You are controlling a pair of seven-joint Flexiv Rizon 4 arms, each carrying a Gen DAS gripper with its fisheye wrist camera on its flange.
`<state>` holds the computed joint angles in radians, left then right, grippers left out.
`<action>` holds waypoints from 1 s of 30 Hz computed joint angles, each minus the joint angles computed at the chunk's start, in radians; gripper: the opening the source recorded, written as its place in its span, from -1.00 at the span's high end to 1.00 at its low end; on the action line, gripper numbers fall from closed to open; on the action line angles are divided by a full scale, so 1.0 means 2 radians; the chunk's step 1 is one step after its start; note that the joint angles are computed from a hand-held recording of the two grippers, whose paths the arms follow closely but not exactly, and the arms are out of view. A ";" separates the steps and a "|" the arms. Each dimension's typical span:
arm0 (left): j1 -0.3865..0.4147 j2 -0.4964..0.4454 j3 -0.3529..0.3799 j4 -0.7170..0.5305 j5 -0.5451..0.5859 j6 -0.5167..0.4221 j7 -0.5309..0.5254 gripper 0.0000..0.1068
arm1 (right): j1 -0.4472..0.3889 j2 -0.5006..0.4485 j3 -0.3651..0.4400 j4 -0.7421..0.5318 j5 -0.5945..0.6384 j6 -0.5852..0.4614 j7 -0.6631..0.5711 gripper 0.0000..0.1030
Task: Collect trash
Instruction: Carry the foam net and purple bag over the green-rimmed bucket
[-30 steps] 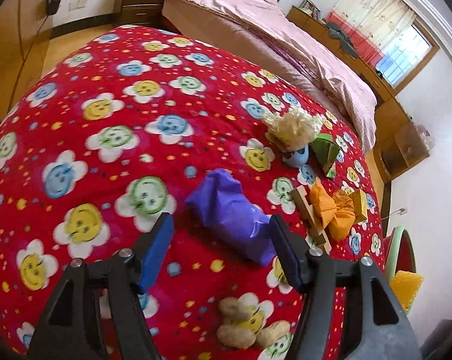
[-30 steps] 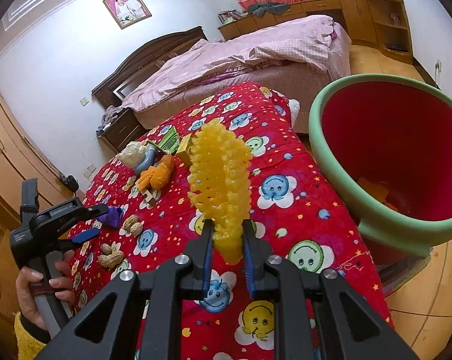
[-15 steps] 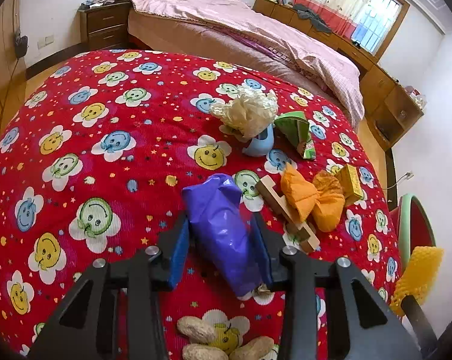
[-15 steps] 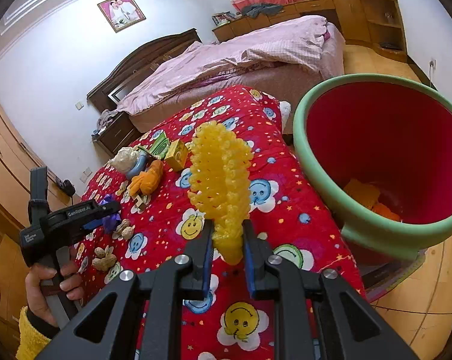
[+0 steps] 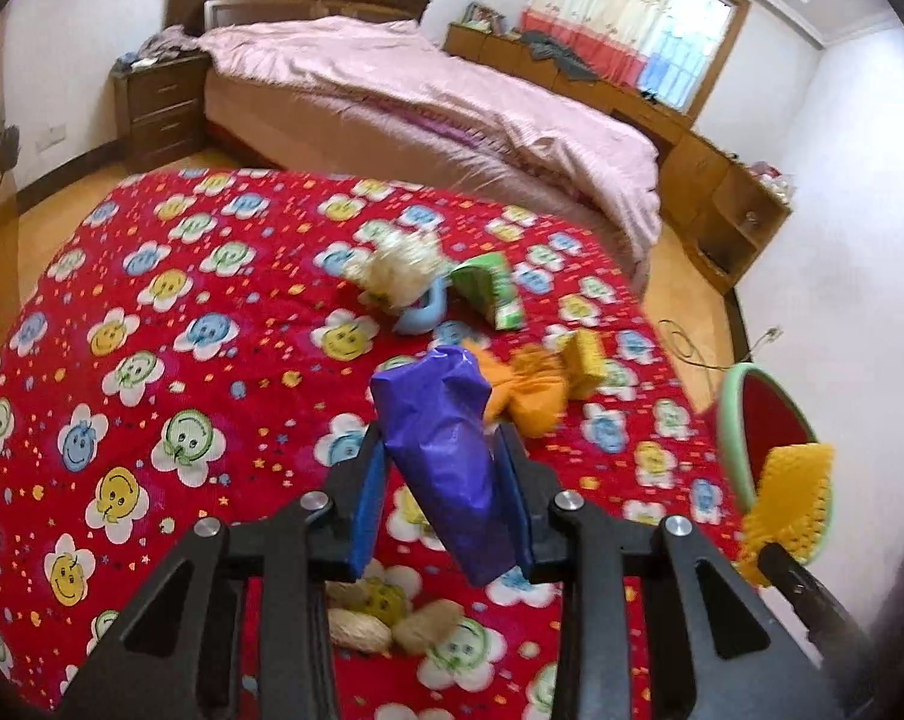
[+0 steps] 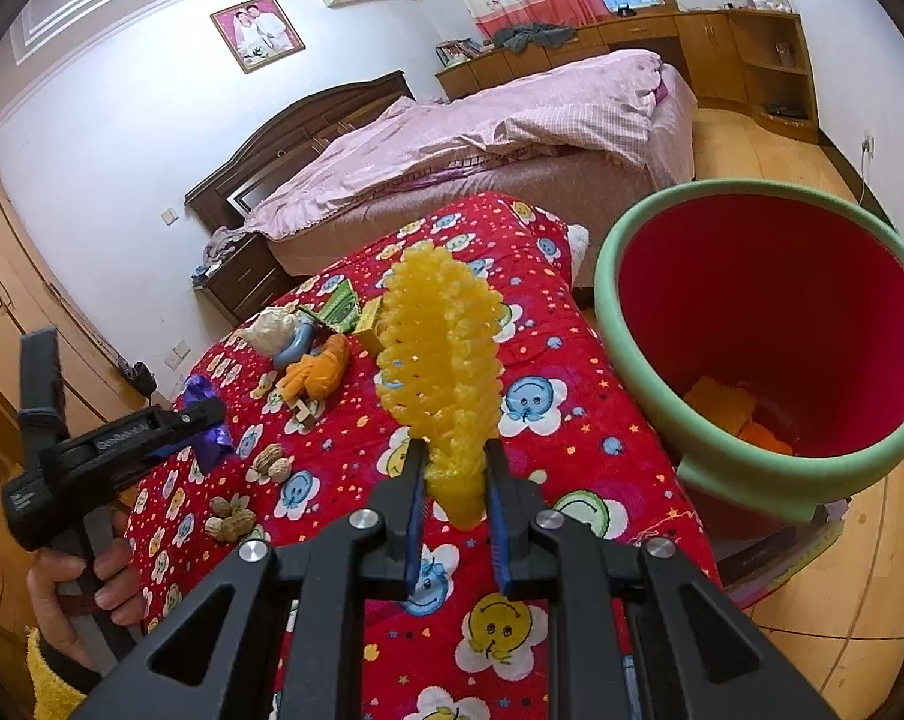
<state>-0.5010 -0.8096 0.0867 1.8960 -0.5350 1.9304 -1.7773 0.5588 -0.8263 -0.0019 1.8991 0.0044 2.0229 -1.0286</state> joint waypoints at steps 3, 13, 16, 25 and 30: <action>0.011 0.013 -0.018 0.006 0.020 0.009 0.003 0.34 | 0.011 0.008 -0.009 0.009 0.010 0.007 -0.005 0.61; 0.027 0.039 -0.052 -0.005 0.064 0.001 0.017 0.34 | 0.036 0.040 -0.028 0.035 0.047 0.029 -0.038 0.61; 0.018 0.040 -0.047 -0.018 0.066 -0.011 0.023 0.34 | 0.042 0.049 -0.035 0.040 0.059 0.030 -0.049 0.61; 0.006 0.030 -0.047 -0.066 0.085 -0.045 0.037 0.34 | 0.040 0.068 -0.045 0.051 0.089 0.038 -0.071 0.61; 0.003 0.015 -0.052 -0.101 0.097 -0.065 0.041 0.34 | 0.045 0.076 -0.058 0.056 0.110 0.037 -0.083 0.62</action>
